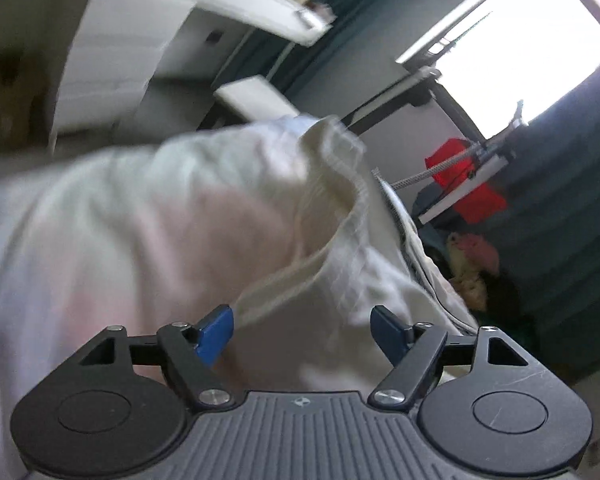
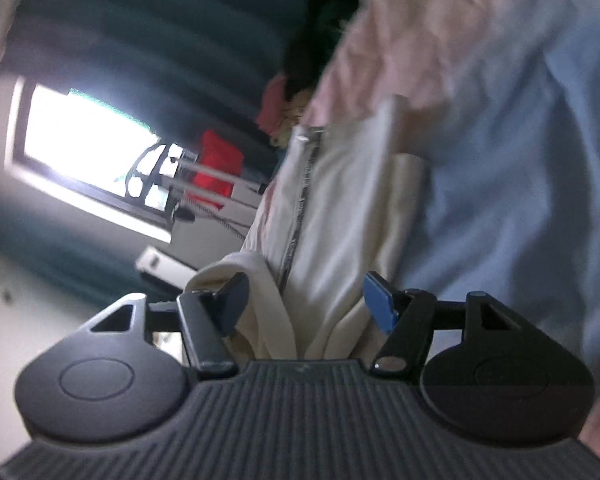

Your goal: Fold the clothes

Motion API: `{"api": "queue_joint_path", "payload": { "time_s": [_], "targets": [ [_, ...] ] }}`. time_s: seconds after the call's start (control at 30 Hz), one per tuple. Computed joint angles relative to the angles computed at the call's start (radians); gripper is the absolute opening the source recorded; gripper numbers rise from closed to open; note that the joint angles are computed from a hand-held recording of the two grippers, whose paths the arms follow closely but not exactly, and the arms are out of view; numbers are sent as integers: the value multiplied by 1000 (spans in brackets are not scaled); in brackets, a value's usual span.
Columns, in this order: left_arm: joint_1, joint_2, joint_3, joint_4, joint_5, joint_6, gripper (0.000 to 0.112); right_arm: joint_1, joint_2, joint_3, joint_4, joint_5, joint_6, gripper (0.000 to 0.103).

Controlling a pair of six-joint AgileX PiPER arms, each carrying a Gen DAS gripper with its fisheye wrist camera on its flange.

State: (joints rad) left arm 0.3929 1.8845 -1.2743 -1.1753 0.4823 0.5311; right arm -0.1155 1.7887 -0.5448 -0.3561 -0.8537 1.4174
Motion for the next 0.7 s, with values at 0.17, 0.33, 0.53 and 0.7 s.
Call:
{"api": "queue_joint_path", "payload": {
  "time_s": [0.17,0.33,0.53,0.7],
  "targets": [
    [18,109,-59,-28,147,-49,80,-14,154,-69,-20,-72,75,66],
    [-14,204,-104,-181,98,45,83,2,208,-169,-2,-15,65,63],
    [-139,199,-82,-410,-217,336,76,19,294,-344,86,99,-10,43],
    [-126,216,-109,-439,-201,382,35,21,331,-456,166,233,-101,10]
  ]
}}
